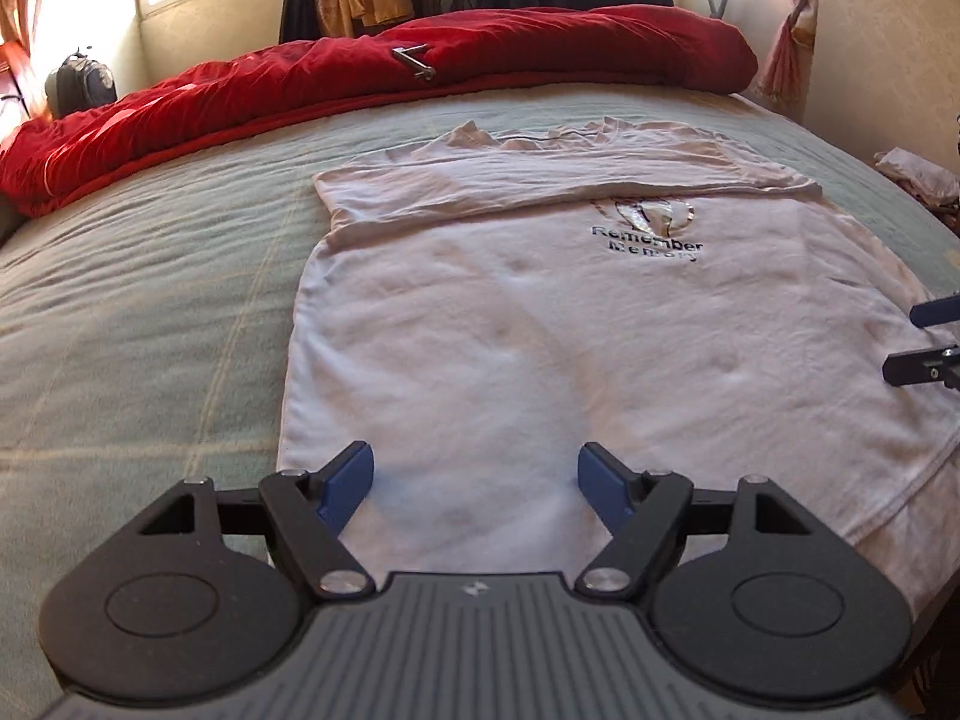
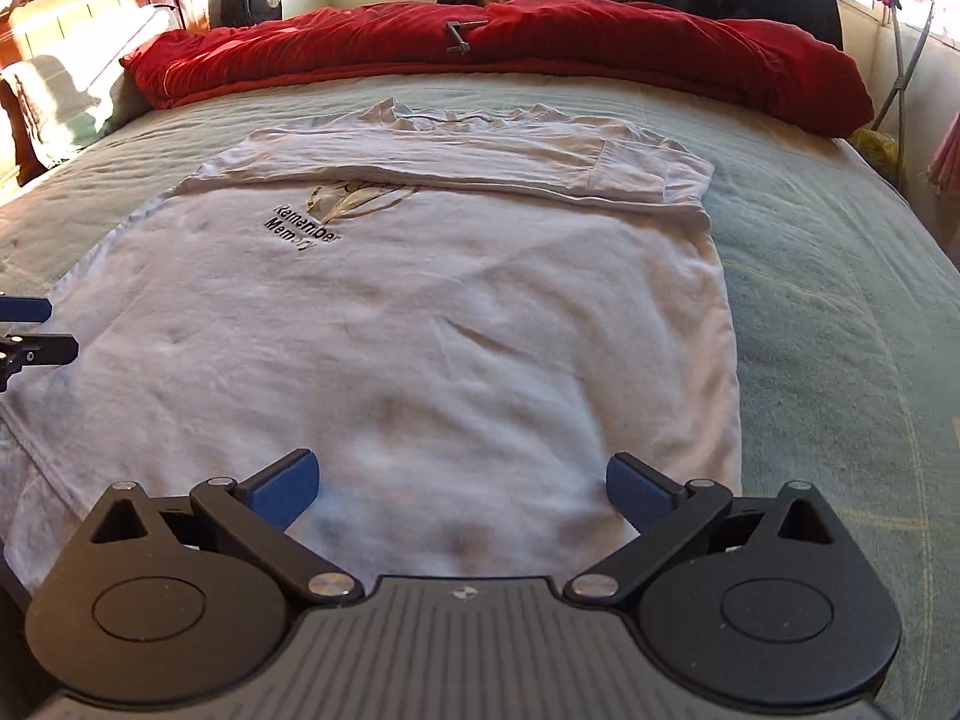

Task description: Fold clothes

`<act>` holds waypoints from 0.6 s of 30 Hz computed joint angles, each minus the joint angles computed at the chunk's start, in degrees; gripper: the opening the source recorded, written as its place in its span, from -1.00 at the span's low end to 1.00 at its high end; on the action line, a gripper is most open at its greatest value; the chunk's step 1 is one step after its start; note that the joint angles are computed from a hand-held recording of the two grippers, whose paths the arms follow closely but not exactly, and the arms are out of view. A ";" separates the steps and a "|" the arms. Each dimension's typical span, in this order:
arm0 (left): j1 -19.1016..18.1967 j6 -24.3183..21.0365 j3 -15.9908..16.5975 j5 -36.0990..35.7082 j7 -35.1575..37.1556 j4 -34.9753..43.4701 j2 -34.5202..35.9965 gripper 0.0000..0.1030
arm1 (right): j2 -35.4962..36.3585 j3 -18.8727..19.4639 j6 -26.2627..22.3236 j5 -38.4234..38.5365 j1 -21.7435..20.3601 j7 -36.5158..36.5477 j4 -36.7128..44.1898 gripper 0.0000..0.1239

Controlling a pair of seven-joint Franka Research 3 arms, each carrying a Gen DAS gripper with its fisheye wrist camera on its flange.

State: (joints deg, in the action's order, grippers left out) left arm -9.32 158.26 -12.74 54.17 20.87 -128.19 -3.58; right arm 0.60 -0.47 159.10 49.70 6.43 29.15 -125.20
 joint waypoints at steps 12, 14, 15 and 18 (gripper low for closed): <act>-0.59 -1.19 -3.90 1.45 -7.17 -6.35 -7.74 0.55 | -6.30 -3.21 0.68 13.52 1.10 -12.14 -8.07 0.66; -0.02 0.39 -4.35 4.42 -8.00 -4.43 -6.33 0.55 | -6.03 -2.95 1.17 13.97 1.10 -12.28 -7.99 0.66; -0.02 0.59 -4.50 5.37 -8.20 -3.15 -5.20 0.55 | -6.01 -2.82 2.09 15.72 1.37 -13.70 -8.19 0.66; -0.95 0.84 -4.22 6.63 -8.56 0.23 -1.61 0.55 | -6.39 -2.82 3.76 22.09 2.05 -20.11 -8.89 0.66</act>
State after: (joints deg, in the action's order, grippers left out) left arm -10.27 159.10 -16.96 60.79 12.31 -127.96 -5.19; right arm -5.79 -3.29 162.87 71.79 8.49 9.05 -134.09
